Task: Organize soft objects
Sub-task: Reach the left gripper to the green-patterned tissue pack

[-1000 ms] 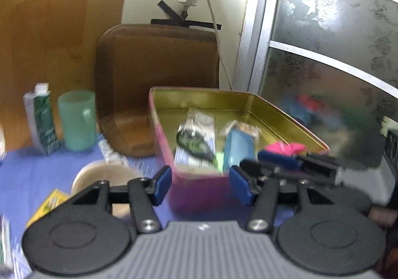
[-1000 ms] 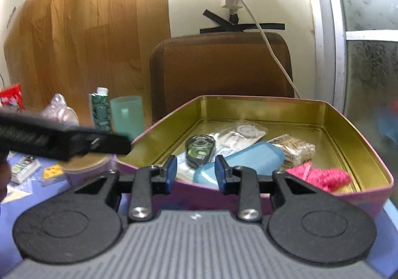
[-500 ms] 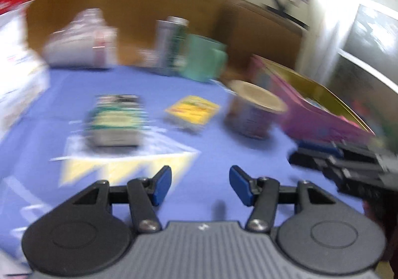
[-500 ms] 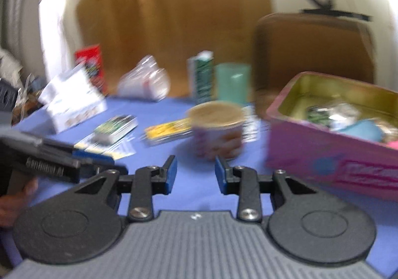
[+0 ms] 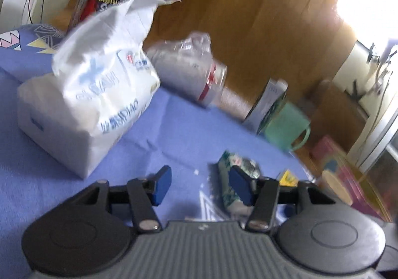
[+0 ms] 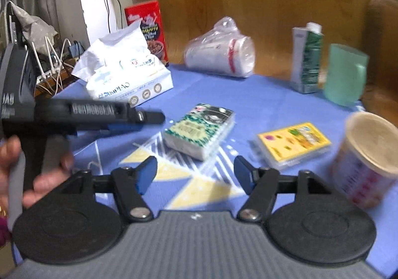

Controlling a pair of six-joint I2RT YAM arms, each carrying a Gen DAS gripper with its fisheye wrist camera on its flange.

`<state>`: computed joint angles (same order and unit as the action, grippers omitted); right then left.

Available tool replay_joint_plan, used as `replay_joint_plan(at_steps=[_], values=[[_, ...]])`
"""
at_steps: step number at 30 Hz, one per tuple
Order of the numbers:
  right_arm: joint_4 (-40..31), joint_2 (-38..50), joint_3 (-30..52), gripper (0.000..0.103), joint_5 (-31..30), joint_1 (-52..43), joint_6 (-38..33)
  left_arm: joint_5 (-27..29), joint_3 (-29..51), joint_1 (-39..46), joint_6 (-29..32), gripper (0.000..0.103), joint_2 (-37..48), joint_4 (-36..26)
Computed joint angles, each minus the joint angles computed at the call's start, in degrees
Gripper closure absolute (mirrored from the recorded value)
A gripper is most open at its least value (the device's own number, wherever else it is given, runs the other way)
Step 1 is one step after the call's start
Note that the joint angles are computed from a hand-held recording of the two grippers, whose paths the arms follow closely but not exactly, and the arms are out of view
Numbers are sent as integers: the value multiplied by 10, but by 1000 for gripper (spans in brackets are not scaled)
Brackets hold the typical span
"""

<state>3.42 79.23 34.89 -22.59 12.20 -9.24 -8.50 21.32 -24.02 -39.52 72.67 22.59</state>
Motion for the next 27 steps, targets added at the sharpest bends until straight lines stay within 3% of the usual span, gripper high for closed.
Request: replay_joint_plan(at_steps=[7,8,9,13,19,23,27], values=[[10,99,74,23,32,30,56,45,-5,27,-19,49,12,21],[29,101,67,24,35,32,62,46,-6,26,-20,49,11,21],[38,101,62,33,42,35,57,44,-6,25,-20,49,11,21],[39,74,33,40,26,25,10,33,-4,15,-15,49,11,15],[-26,-67,-66,40,-62,-61,-93,32,12,-8,20,49,11,-14],[-126,-194,-124,40,-128,-183,-182,35,33,-59,55,42,10,-50],[-216,-267,-150,39,-200,-333,-271,70,68,-150,30,42,31,-63]])
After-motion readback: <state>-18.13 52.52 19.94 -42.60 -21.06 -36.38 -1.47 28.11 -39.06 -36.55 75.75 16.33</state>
